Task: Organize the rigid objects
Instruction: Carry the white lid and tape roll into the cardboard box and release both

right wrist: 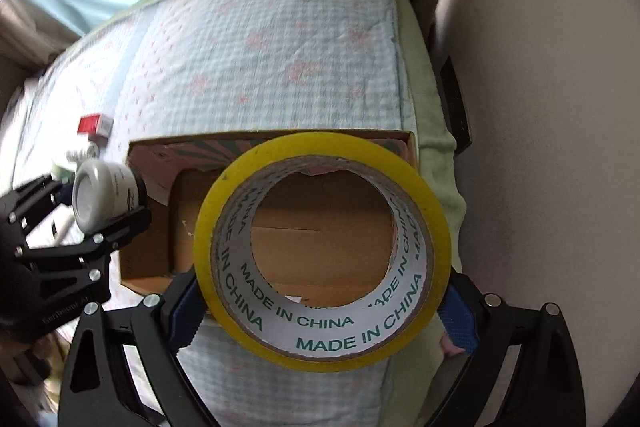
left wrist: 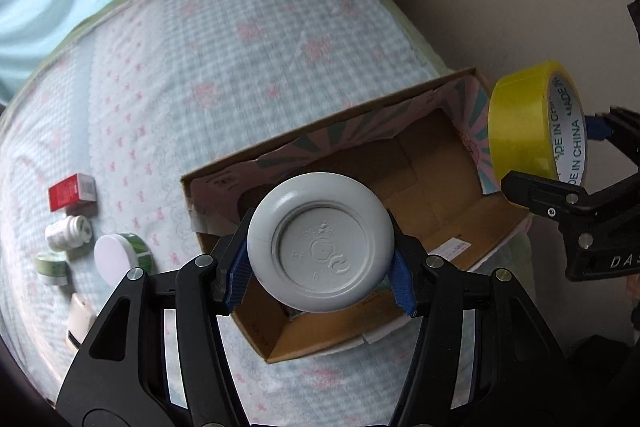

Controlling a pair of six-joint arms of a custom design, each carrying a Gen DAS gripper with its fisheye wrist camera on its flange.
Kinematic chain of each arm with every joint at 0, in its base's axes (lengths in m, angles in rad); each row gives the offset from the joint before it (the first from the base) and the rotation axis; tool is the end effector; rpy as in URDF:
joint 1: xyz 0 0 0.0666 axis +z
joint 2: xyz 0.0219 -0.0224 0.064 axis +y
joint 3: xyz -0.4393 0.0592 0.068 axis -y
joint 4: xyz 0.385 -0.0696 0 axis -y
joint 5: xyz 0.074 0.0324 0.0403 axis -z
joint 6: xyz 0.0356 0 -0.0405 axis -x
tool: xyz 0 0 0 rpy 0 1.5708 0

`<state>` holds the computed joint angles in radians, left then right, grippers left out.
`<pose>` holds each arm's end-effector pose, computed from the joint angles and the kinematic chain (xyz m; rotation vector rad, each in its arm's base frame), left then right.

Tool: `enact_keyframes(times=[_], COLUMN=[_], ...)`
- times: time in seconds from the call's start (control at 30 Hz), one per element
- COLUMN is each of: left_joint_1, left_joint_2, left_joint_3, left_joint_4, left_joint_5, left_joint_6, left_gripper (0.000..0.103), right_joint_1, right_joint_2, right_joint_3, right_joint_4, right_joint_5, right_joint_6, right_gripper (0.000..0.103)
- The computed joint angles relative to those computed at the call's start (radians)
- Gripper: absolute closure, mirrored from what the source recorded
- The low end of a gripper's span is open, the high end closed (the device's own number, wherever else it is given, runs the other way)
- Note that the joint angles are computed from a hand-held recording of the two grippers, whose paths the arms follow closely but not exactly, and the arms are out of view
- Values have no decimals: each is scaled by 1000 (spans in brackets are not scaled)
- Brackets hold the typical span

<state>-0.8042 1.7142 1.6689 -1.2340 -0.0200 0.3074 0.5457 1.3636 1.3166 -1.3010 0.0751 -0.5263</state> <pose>0.3942 -0.4088 0.4332 0.7032 2.7896 -0.1984 0.3492 0.2084 0.4496 -0.0160 2.9110 0.0723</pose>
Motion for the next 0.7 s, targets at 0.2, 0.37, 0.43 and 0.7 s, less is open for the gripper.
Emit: enact_keyframes(times=[0.2, 0.37, 0.43, 0.7], left_joint_1=[21, 7, 3, 13], left_joint_2=[110, 201, 215, 210], left_joint_3=[30, 75, 67, 38], left_joint_4=[-26, -59, -57, -16], left_joint_5=[31, -1, 5, 25], left_joint_6=[-38, -133, -157, -140], left_gripper=[49, 49, 49, 49], right_joint_1=[-17, -8, -1, 20], right_joint_2=[60, 111, 109, 97], right_joint_3=[-100, -154, -168, -166], right_joint_4=[109, 156, 173, 189], right_joint_5=[-39, -69, -38, -25], right_joint_6=[234, 300, 318, 435], right_gripper=[8, 8, 7, 7])
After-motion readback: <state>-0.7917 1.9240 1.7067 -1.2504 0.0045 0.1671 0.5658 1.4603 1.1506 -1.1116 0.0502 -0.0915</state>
